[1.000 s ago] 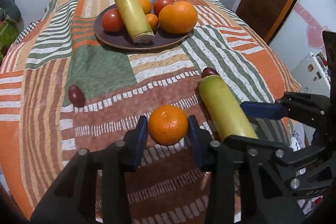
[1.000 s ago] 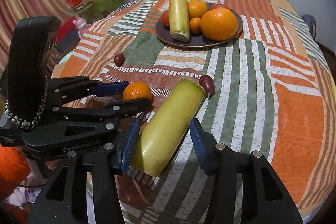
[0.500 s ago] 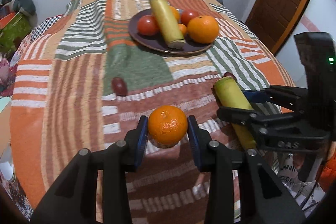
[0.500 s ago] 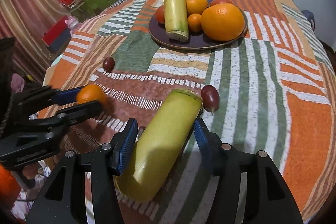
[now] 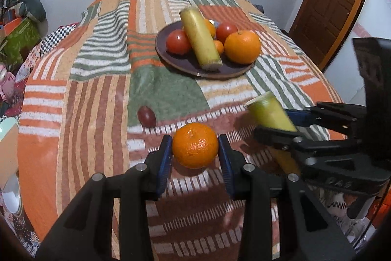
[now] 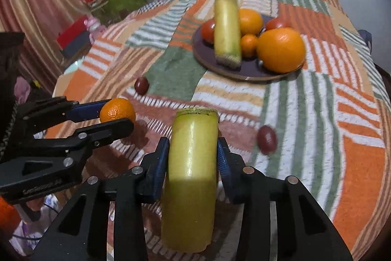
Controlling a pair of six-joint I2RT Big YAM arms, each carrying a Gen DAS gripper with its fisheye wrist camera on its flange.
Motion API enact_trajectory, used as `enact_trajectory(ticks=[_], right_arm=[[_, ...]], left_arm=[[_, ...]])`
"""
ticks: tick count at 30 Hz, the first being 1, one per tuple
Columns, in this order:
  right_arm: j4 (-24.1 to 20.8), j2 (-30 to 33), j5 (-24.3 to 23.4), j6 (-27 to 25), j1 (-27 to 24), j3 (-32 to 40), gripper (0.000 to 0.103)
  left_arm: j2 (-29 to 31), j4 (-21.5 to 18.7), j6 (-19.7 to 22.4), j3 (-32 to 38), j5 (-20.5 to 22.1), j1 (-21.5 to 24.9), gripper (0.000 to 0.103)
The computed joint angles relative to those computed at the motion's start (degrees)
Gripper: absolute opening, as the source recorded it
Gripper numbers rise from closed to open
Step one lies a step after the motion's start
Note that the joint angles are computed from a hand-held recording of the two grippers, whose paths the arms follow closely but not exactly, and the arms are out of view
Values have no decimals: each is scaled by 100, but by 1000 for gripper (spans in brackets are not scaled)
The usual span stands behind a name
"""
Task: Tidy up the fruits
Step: 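Lower the yellow fruit and tangerine onto the purple plate and open both grippers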
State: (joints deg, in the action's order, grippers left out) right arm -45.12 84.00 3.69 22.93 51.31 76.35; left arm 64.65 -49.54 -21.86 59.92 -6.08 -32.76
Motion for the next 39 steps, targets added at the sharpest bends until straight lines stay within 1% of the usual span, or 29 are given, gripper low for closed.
enact_trajectory(ticks=[7,11,15,21,25,28,30,32,35,39], right_arm=[[158,-290,177,-137,-259,1,34],[248,-251,248,-163,-396,127,34],[397,-127,201,-124,-529,270,34],[362,160,63,-248,-686,614,34],[286,412,47,-343,-696,841,34],[380,534,-87,-363,-762,939,34],[390,599,-59,-356,-783,1030,34],[301,703,20,-423,-794,1165,34],[243,848,-79,-475,-812,1279,34],[260,962,-52,-550,-796,1359,34]], left_arm=[[304,110,41,373,35,255,38],[537,125,95,615,3,382,38],[785,158,151,851,83,530,38],[1221,191,256,1179,228,700,38],[1555,199,267,1375,348,772,38],[1775,196,286,1518,375,805,38],[1913,195,306,1617,432,842,38],[2009,190,316,1682,482,864,38],[2114,204,349,1747,507,886,38],[2199,206,374,1802,507,905,37]])
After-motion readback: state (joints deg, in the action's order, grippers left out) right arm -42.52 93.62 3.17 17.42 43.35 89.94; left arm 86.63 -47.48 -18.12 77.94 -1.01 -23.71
